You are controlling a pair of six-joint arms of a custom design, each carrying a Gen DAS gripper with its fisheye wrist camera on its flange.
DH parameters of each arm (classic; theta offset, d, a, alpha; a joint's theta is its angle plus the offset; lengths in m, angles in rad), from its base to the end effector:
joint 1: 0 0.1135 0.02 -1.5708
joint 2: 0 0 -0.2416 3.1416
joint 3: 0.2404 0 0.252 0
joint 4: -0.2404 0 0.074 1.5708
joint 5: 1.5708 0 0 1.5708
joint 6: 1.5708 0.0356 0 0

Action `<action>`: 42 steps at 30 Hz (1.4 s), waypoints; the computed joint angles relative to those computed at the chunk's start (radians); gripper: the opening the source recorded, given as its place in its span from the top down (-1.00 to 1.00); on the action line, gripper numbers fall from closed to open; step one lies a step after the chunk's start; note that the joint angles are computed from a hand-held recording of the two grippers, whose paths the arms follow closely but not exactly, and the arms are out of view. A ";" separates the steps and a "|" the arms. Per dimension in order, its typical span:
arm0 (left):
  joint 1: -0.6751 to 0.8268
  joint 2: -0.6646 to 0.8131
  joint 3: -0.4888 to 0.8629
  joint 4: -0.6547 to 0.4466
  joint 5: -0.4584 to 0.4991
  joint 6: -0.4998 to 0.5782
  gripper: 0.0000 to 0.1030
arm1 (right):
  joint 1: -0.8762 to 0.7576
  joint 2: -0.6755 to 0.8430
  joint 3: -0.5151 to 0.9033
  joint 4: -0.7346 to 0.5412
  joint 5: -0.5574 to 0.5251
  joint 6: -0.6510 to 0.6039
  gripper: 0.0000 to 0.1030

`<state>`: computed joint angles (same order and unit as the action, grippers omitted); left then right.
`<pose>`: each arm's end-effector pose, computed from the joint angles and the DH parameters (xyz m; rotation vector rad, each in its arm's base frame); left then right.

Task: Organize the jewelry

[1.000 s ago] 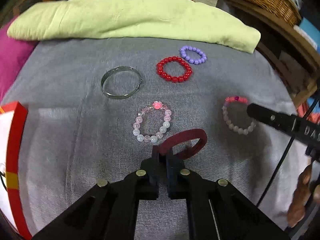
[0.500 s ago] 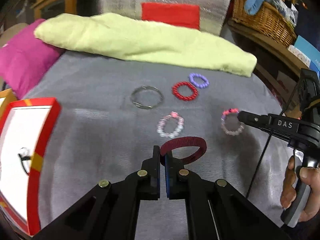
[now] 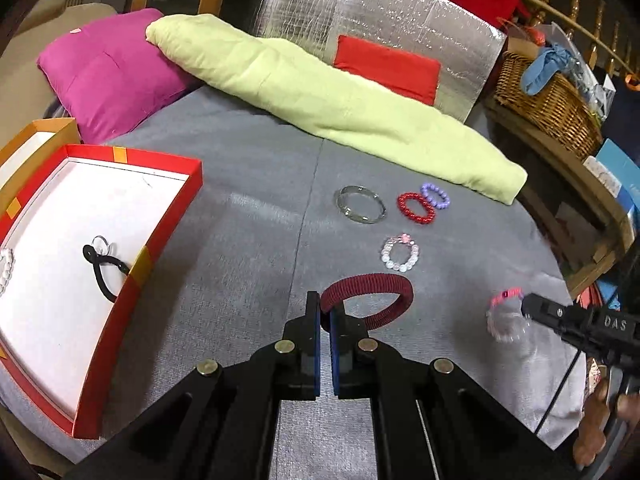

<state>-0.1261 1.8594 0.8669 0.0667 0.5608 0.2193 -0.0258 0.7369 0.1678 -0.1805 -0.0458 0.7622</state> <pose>0.3304 -0.0610 0.0897 0.6399 2.3243 -0.6530 0.1598 -0.0025 0.1199 0.8834 2.1860 0.4198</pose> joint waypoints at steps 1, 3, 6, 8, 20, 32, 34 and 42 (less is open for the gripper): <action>0.004 0.001 -0.001 -0.006 0.010 0.008 0.92 | 0.048 -0.035 0.004 -0.040 0.042 0.034 0.85; 0.012 0.012 0.002 -0.019 0.027 0.021 0.92 | 0.111 -0.068 0.019 -0.095 0.096 0.069 0.85; 0.024 0.036 0.026 -0.048 0.049 0.026 0.92 | 0.243 -0.071 0.059 -0.156 0.199 0.136 0.85; 0.030 0.044 0.037 -0.060 0.056 0.025 0.92 | 0.336 -0.040 0.085 -0.170 0.266 0.188 0.85; 0.047 0.027 0.021 -0.058 0.084 0.033 0.92 | 0.592 0.110 0.152 -0.173 0.423 0.363 0.85; 0.050 0.031 0.023 -0.053 0.092 0.033 0.92 | 0.607 0.176 0.179 -0.145 0.422 0.360 0.85; 0.051 0.030 0.023 -0.051 0.094 0.034 0.92 | 0.603 0.190 0.183 -0.132 0.417 0.354 0.85; 0.055 0.029 0.026 -0.052 0.097 0.033 0.92 | 0.600 0.227 0.193 -0.105 0.407 0.341 0.85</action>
